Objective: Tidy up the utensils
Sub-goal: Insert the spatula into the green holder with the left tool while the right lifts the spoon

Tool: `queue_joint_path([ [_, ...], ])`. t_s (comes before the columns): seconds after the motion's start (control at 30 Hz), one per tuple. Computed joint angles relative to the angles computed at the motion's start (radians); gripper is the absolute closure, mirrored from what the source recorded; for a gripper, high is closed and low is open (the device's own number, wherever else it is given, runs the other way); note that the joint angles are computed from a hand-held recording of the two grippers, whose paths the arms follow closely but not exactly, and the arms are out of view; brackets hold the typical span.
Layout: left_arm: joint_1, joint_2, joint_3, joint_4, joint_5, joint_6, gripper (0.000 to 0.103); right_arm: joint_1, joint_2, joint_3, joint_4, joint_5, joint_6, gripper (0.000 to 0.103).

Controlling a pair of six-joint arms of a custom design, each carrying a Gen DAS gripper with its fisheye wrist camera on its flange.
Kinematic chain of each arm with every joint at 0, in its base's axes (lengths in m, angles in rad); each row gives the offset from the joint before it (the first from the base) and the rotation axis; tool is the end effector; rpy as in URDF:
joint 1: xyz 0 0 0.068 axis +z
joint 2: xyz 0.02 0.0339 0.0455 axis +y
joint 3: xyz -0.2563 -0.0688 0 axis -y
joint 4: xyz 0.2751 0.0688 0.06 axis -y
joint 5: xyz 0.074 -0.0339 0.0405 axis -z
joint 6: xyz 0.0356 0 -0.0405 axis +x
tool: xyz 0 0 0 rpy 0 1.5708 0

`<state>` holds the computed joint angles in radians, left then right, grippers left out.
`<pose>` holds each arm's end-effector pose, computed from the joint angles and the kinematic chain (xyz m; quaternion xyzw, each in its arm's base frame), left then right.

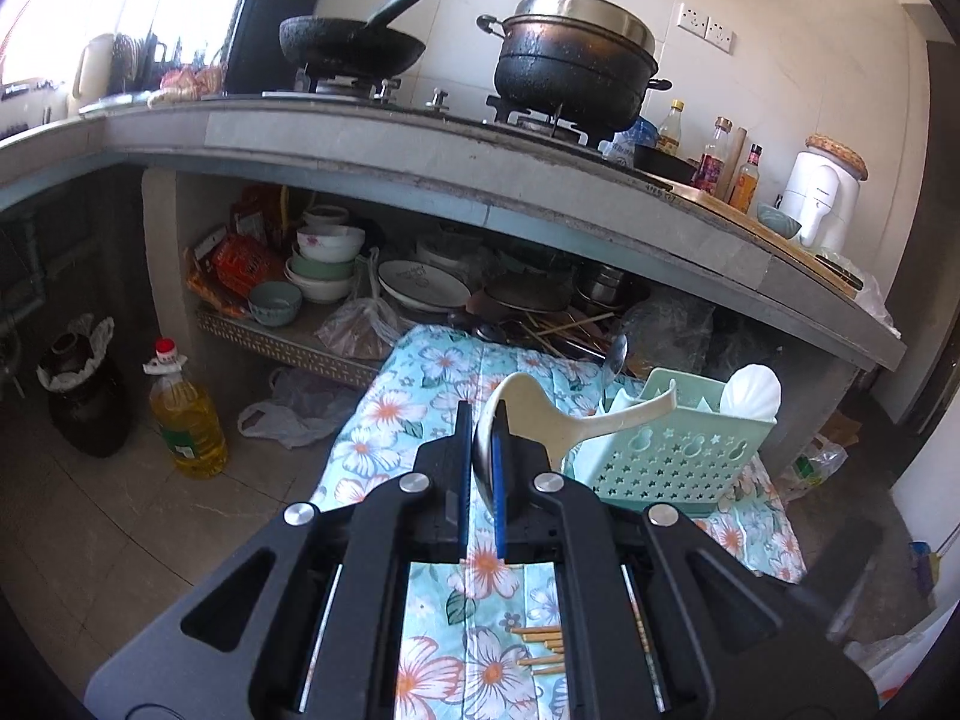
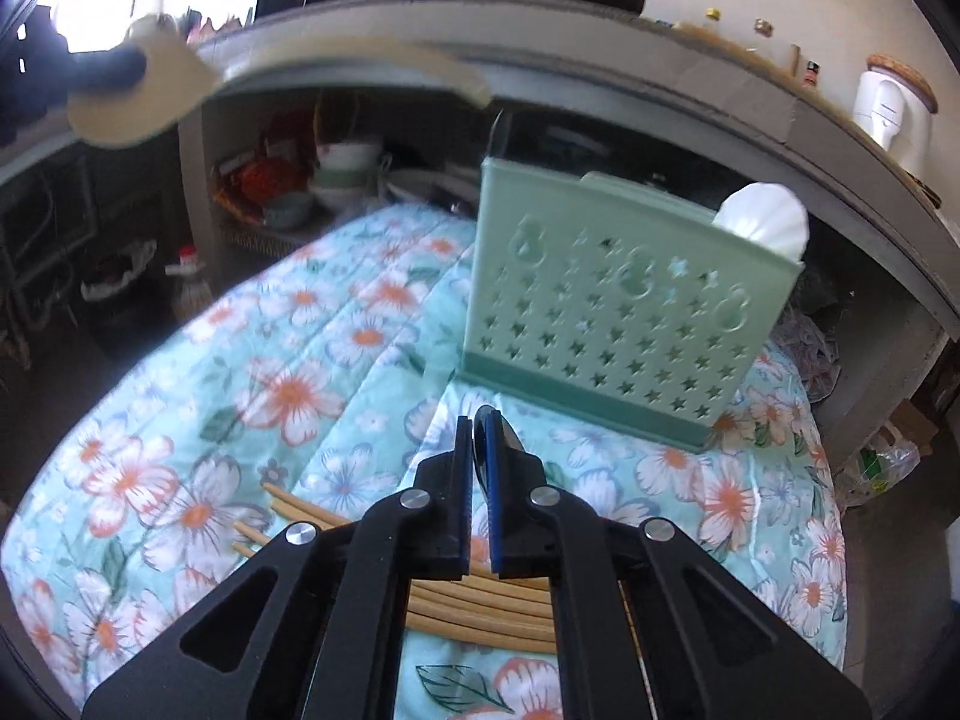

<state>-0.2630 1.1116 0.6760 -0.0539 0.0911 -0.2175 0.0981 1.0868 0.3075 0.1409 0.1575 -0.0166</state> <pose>0.2673 -0.0753 0.2301 0.0429 0.8557 -0.1603 0.4901 0.2257 0.0166 0.1247 -0.0157 0.8911 -0.0520 0.4506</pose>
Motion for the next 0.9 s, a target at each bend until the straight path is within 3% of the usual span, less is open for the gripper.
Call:
queue_joint_path([
  [0.2, -0.07, -0.015, 0.045, -0.037, -0.089, 0.007, 0.099, -0.09, -0.261, -0.038, -0.125, -0.127, 0.01, 0.1],
  [0.43, -0.171, -0.021, 0.108, -0.053, -0.176, 0.065, 0.099, -0.294, -0.455, -0.03, -0.275, -0.374, 0.014, 0.1],
  [0.63, -0.268, 0.059, 0.221, -0.074, -0.272, 0.186, 0.099, -0.497, -0.464, 0.001, -0.309, -0.556, 0.002, 0.1],
  [0.9, -0.392, 0.265, 0.392, -0.063, -0.462, 0.462, 0.099, -0.741, -0.285, 0.077, -0.275, -0.782, 0.012, 0.1],
])
